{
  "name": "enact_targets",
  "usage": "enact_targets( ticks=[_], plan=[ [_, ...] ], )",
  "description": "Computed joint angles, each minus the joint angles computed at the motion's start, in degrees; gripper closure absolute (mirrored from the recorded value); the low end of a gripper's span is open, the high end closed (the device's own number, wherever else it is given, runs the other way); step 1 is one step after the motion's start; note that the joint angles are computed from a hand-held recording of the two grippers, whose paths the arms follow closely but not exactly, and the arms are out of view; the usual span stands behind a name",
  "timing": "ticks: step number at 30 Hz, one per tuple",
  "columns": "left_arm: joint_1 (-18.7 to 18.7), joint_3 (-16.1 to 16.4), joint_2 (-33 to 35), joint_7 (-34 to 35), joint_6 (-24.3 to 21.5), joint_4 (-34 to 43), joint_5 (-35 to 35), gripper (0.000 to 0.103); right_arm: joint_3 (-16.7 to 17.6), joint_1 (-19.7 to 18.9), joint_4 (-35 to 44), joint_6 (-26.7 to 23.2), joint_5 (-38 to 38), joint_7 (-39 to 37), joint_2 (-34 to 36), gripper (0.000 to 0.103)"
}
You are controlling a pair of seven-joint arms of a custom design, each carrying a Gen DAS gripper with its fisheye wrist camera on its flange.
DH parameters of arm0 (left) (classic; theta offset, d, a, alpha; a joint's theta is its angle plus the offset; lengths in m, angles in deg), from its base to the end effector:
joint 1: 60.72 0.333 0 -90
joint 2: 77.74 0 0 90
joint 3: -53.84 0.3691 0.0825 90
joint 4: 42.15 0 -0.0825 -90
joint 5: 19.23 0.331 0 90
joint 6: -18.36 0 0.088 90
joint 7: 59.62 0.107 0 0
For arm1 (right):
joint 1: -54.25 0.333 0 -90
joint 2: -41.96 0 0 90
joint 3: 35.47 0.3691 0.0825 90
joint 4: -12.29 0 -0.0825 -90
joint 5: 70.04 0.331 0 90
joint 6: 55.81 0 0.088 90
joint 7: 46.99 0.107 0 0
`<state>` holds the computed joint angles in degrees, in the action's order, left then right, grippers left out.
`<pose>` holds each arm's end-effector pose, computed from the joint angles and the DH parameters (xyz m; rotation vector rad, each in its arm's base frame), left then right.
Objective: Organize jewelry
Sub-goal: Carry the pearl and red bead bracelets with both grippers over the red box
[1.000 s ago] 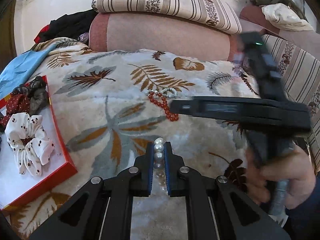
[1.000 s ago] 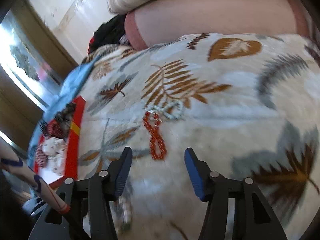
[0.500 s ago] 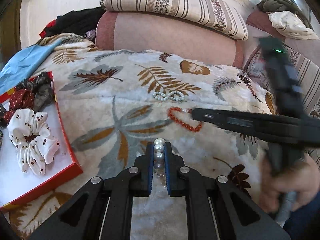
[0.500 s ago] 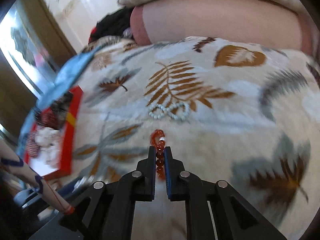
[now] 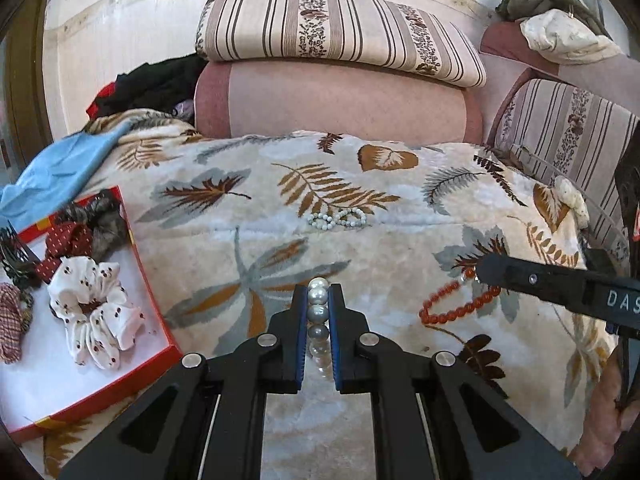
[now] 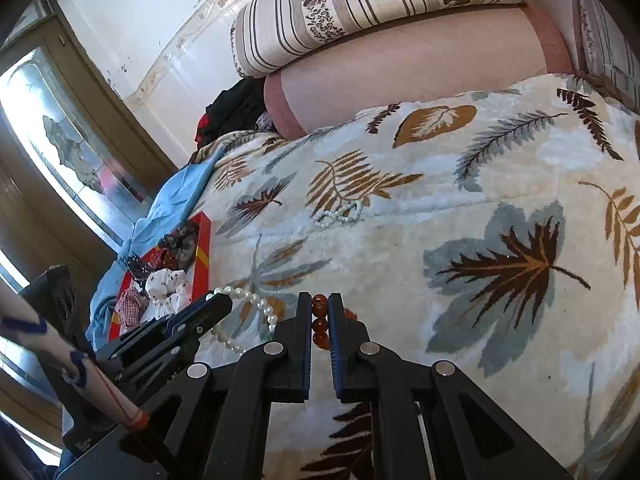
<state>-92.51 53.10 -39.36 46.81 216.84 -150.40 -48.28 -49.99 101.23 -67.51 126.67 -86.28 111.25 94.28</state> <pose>0.5972 -0.3111 0.3346 -1.4909 2.0040 -0.9893 0.5977 0.5010 0.3363 -1.4692 1.6963 -0.2109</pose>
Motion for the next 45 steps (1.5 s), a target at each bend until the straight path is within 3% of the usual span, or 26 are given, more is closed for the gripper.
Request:
enact_targets(
  ticks=[4,8,18,39,45],
  plan=[
    [-1.9,1.9,-0.2,0.9,1.1,-0.4,-1.0,0.094,-2.9,1.7,0.6,-0.5,-0.4,0.6,0.4,0.094],
    [-3.6,3.5,0.1,2.2,1.5,-0.1,-2.7,0.094,-2.4,1.4,1.8,-1.9,-1.2,0.3,0.9,0.094],
    [-4.0,3.8,0.3,4.3,1.8,0.3,-4.9,0.094,-1.8,1.1,3.4,-3.2,-3.6,0.5,1.5,0.094],
    [-2.5,1.5,-1.3,7.5,5.7,-1.9,-8.0,0.094,-2.2,1.5,4.1,-3.5,-5.5,1.7,1.4,0.094],
    [-0.5,-0.7,-2.5,8.4,7.7,-3.5,-8.7,0.094,-2.2,1.9,5.3,-4.1,-6.2,1.9,1.7,0.094]
  ],
)
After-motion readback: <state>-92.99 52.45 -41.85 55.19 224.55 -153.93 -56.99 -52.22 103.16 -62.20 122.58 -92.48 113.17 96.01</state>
